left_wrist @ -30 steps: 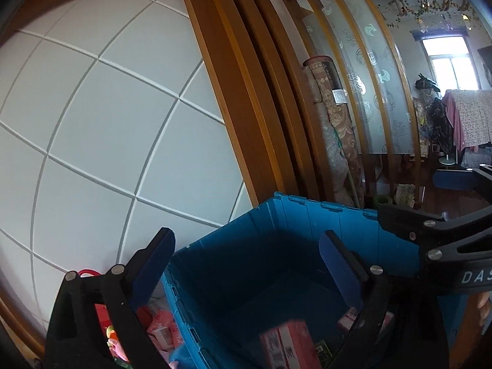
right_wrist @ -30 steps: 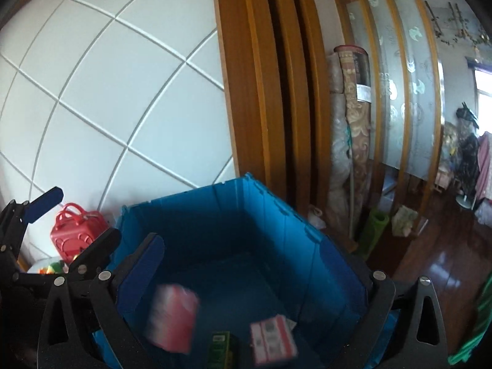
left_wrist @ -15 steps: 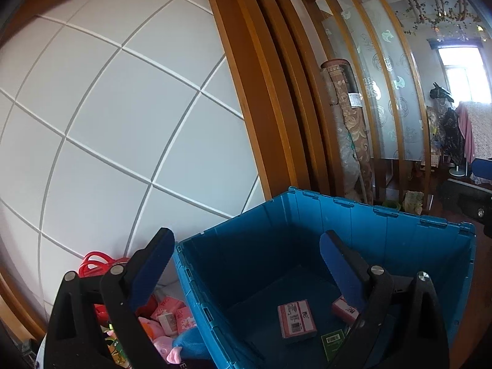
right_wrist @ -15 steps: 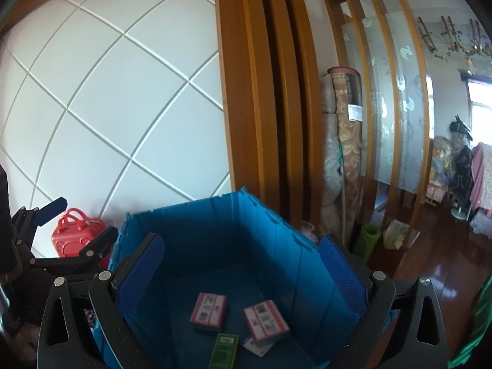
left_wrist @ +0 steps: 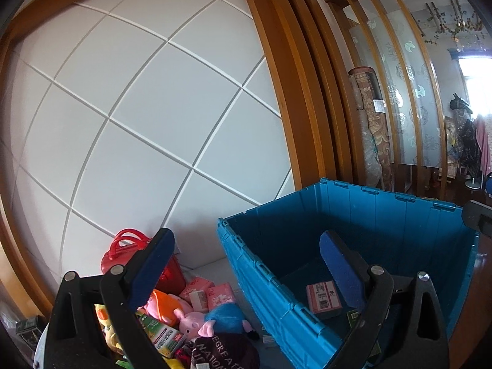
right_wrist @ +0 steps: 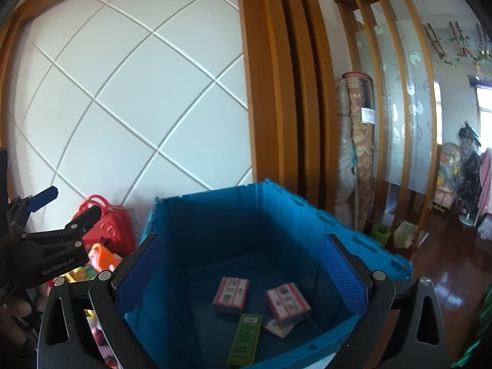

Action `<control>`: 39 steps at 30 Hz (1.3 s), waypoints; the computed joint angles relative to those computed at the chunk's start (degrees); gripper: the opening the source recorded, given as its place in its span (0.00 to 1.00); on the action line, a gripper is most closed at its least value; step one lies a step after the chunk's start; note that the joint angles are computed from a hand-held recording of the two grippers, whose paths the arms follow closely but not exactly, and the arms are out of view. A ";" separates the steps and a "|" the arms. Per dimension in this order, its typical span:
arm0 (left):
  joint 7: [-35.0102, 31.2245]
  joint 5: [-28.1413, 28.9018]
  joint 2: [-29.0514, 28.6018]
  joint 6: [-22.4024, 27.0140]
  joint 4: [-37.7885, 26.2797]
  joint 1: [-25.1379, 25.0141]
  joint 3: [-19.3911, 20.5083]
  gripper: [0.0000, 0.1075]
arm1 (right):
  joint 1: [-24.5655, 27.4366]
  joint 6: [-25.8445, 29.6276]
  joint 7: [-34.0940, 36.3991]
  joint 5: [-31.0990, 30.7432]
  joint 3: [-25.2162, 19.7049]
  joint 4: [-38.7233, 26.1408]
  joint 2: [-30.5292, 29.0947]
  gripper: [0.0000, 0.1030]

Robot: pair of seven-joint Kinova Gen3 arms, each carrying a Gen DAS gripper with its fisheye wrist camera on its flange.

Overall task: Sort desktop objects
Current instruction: 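Return both tools to the pile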

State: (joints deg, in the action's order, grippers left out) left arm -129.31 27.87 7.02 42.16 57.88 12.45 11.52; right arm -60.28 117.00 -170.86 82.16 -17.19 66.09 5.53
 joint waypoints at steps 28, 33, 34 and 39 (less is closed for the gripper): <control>-30.85 20.27 1.31 6.61 16.53 -30.00 -11.07 0.90 | -2.67 -22.43 2.76 -22.93 10.22 -21.15 24.36 1.00; -37.39 22.29 0.73 6.56 22.71 -30.36 -10.30 0.90 | 1.17 -31.03 1.86 -30.06 11.15 -15.21 22.93 1.00; -38.70 22.23 0.50 6.79 24.07 -30.21 -10.34 0.90 | 2.09 -32.61 2.24 -31.66 11.34 -14.50 22.93 1.00; -42.80 21.09 -0.28 7.25 28.95 -28.62 -10.95 0.90 | 5.51 -36.26 9.02 -37.86 12.94 -14.76 24.39 1.00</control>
State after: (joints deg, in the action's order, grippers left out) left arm -172.12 48.97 6.74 49.41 86.83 -16.17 0.57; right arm -54.78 80.75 -161.84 44.30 -4.25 51.33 29.92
